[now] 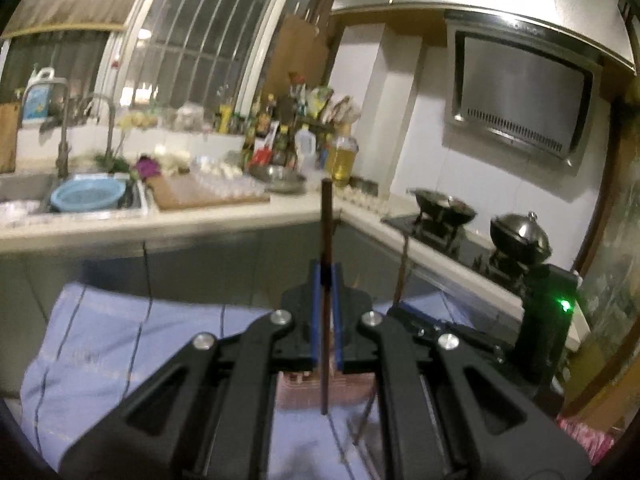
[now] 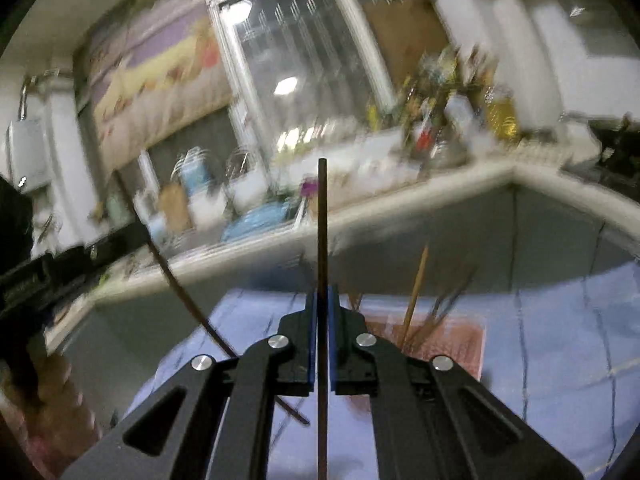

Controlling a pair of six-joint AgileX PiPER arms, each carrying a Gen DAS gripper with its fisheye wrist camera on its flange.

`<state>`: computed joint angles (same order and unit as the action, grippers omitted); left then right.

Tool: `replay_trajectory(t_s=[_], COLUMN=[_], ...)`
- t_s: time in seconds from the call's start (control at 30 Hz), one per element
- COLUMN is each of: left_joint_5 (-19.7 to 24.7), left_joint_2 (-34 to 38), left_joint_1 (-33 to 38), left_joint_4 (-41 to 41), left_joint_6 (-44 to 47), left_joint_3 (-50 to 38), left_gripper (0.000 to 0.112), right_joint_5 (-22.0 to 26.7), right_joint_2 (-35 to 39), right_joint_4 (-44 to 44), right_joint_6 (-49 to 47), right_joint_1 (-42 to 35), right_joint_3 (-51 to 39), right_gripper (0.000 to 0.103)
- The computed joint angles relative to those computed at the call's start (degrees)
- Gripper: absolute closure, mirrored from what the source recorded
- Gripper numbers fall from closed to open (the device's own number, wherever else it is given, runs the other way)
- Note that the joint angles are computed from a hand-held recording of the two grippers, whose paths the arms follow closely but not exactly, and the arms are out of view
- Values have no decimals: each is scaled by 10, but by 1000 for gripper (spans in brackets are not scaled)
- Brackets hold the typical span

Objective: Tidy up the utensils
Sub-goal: 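Lower both chopsticks into the pink basket and open both tools, then bring both tools back down to the last two brown chopsticks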

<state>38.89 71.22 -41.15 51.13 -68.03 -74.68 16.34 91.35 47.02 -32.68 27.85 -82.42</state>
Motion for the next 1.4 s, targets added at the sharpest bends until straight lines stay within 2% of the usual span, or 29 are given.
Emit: replay_trajectory(t_s=[0.03, 0.07, 0.13, 0.2, 0.27, 0.37, 0.43, 0.57, 0.63, 0.7, 0.77, 0.83, 0.87, 0.93, 1.03, 1.2, 1.27, 1.33, 1.37, 1.4], left_joint_5=[3, 6, 6, -2, -6, -41, -57, -83, -83, -79, -71, -63, -55, -44, -13, 60, 91, 110, 113, 98], left_joint_2=[16, 40, 66, 99, 120, 149, 162, 195, 206, 218, 218, 200, 188, 166, 115, -4, -31, -39, -35, -26], left_joint_1=[3, 7, 13, 26, 34, 57, 70, 83, 80, 80, 76, 64, 57, 42, 5, -99, -137, -170, -178, -183], left_joint_4=[9, 23, 36, 43, 49, 38, 23, -2, -6, -46, -45, -7, 14, 41, 104, 234, 247, 226, 217, 198], left_joint_6=[-1, -2, -4, -3, -5, -6, 0, 9, 10, 45, 39, -5, -27, -52, -122, -306, -355, -390, -405, -426], left_joint_3=[-20, -46, -67, -85, -91, -81, -77, -69, -66, -71, -68, -53, -45, -32, 4, 150, 206, 265, 283, 309], left_gripper=[107, 107, 107, 107, 107, 107, 107, 107, 107, 105, 90, 75, 73, 72, 72, 69, 67, 67, 67, 67], right_joint_5=[-57, -93, -184, -248, -295, -324, -326, -318, -289, -259, -232, -225, -229, -247, -263, -292, -286, -251, -210, -190], right_joint_2=[2, 7, 30, 48, 73, 98, 106, 115, 115, 112, 105, 88, 77, 43, -21, -171, -212, -232, -226, -214], right_joint_4=[12, 11, -60, -89, -83, -133, -171, -189, -227, -200, -200, -226, -238, -248, -299, -451, -432, -337, -286, -231], right_joint_6=[-18, -18, 43, 58, 35, 70, 103, 113, 153, 136, 152, 194, 211, 224, 279, 469, 451, 350, 293, 235], right_joint_1=[10, 19, 41, 52, 60, 57, 54, 56, 50, 48, 42, 36, 36, 39, 39, 26, 27, 36, 36, 34], right_joint_3=[4, 5, 8, 20, 22, 28, 37, 45, 51, 53, 54, 68, 78, 109, 166, 334, 397, 447, 464, 473], right_gripper=[98, 98, 98, 98, 98, 98, 98, 98, 98, 97, 92, 82, 73, 65, 65, 64, 64, 64, 64, 64])
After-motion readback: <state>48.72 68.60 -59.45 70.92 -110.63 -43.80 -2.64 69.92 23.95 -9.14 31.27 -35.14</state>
